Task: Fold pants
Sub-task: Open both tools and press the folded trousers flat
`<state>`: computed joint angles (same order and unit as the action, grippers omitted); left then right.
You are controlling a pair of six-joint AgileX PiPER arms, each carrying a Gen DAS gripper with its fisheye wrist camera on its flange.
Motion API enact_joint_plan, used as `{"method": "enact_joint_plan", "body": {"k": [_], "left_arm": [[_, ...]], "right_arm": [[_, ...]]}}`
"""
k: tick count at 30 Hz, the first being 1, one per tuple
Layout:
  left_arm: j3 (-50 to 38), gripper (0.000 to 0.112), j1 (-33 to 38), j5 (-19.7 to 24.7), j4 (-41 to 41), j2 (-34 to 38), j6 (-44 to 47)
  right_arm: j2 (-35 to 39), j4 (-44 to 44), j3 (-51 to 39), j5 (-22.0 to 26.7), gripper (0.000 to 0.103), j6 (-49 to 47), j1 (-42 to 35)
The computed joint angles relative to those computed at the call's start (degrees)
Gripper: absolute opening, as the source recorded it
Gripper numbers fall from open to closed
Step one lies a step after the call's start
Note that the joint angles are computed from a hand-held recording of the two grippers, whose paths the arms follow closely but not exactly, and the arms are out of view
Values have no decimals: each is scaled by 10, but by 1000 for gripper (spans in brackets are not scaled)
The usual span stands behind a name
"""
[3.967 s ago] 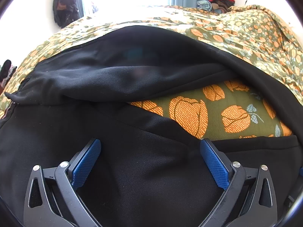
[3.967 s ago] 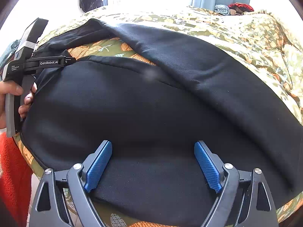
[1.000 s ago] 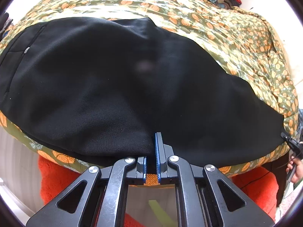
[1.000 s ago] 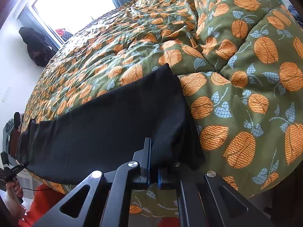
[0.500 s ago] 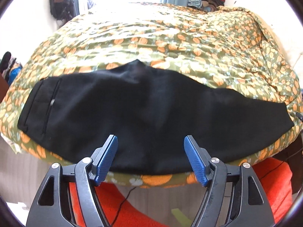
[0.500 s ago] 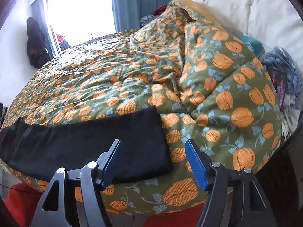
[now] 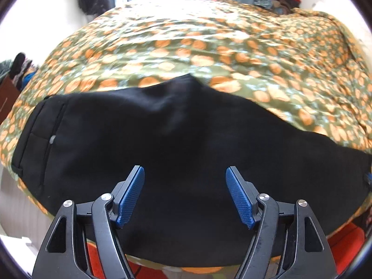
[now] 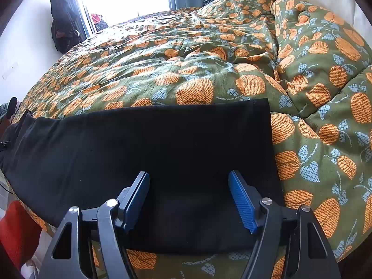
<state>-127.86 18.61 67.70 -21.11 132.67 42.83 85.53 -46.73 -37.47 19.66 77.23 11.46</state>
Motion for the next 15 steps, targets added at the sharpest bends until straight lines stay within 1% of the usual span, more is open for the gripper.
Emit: {"method": "enact_joint_plan", "body": {"k": [2, 3, 5, 6, 7, 8, 9, 11, 12, 14, 15], "left_arm": [[99, 83, -31, -20, -31, -63, 65], [135, 84, -51, -24, -39, -84, 87], [177, 84, -98, -29, -45, -106, 109], [190, 84, -125, -43, -36, -109, 108], [201, 84, -152, -66, -22, -110, 99], [204, 84, -178, -88, -4, -104, 80], [190, 84, -202, -97, 19, -88, 48], [147, 84, -235, -88, 54, -49, -18], [141, 84, -244, -89, 66, -40, -34], [181, 84, -256, -126, 82, -52, -26], [221, 84, -258, -150, 81, -72, -6]], "right_arm": [[0, -17, 2, -2, 72, 23, 1], [2, -19, 0, 0, 72, 26, 2], [6, -20, -4, 4, 73, 27, 3], [7, -24, -5, 5, 74, 32, 5], [8, -29, -5, 5, 74, 37, 6], [8, -35, -4, 4, 74, 45, 6], [8, -42, -2, 2, 74, 54, 6], [8, -54, 0, 0, 74, 69, 7], [8, -58, 0, 1, 74, 76, 8], [8, -69, 2, -1, 74, 91, 8], [8, -74, 3, -2, 75, 100, 8]]}}
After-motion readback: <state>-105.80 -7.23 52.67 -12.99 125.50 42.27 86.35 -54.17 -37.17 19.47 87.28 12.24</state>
